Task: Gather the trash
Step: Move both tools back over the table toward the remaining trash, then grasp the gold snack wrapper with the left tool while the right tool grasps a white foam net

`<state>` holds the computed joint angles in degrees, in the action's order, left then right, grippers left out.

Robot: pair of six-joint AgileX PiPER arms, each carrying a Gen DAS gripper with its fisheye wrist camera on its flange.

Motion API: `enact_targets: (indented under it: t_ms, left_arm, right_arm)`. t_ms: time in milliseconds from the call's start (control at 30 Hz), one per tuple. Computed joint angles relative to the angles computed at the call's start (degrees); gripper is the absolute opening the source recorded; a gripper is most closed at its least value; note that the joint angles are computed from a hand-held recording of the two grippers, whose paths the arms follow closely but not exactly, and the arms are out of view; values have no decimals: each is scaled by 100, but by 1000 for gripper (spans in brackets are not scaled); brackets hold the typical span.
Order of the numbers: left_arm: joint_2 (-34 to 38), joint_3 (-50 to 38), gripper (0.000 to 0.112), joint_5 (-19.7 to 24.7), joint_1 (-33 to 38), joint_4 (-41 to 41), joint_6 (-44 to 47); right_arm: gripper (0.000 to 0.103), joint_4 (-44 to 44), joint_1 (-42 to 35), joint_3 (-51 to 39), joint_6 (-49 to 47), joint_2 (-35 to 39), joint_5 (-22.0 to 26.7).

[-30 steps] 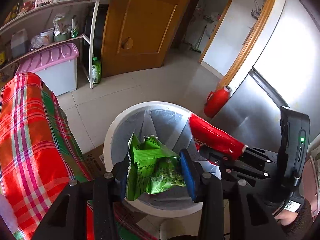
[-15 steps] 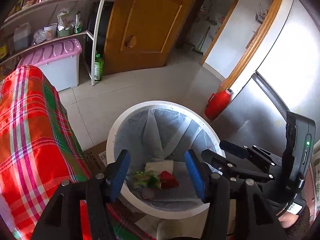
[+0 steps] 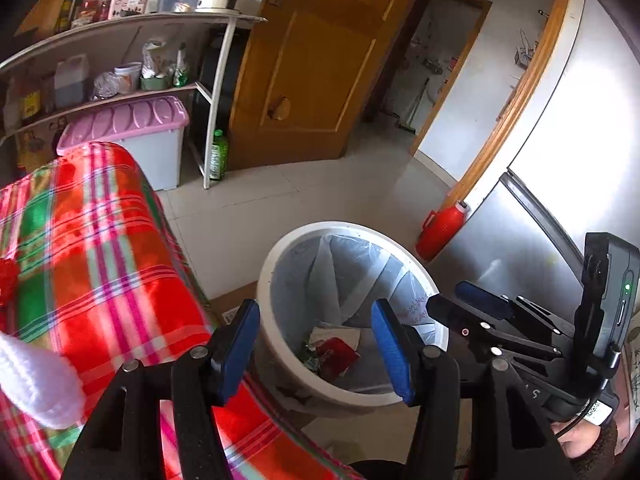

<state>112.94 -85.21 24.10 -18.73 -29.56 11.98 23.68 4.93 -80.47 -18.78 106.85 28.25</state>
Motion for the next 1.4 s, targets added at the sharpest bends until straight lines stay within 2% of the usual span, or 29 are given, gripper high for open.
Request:
enact_targets:
  t_ms: [100,200,300,367,433,500,600,667,967,1233,1300,1400]
  left_arm:
    - [-384,490,59,-165,186,-519,441]
    - [-860,1046,62,-503,245,-84,164]
    - [-1324,1625,62,-707,452,-444,522]
    - [-1571,1919,63,-821,587,-391,435]
    - [-1808,2183,63,-897,732,-400,415]
    - [-2043,2442,69,-916,927,-481,537]
    - [-2354,2762,70,-958,1225,-39,154]
    - [-2602,3077,70,-994,1523,-367,504]
    - [-3259,3997,70,-895,2843,-1688,1978]
    - [-3264,4328,71,-439,3730,-2499,3128]
    - [-3192,4320,74,-324,3894,-2564,3181]
    - [-3056,4281,76,-275,3957,-2219,2871]
  right_arm:
    - [54,107,125,40,-33,-121,-46]
    - [54,529,258,92,-373,-226,-55]
    - [54,814,489,127,-684,-289,-99]
    - [54,977,660,123,-853,-301,-129]
    - [54,1248,834,112,-1111,-279,-146]
    - [56,1373,1028,37,-1232,-198,-133]
    - [59,1300,1327,-139,-1207,-34,-108]
    - [59,1351,1493,-241,-1263,73,-104]
    - [60,1011,2147,-1236,-1005,753,389]
    - [60,730,2600,-2312,-892,1460,908]
    - [60,502,2701,-2612,-714,1652,1058]
    - [60,-49,2860,-3077,-245,1943,1226]
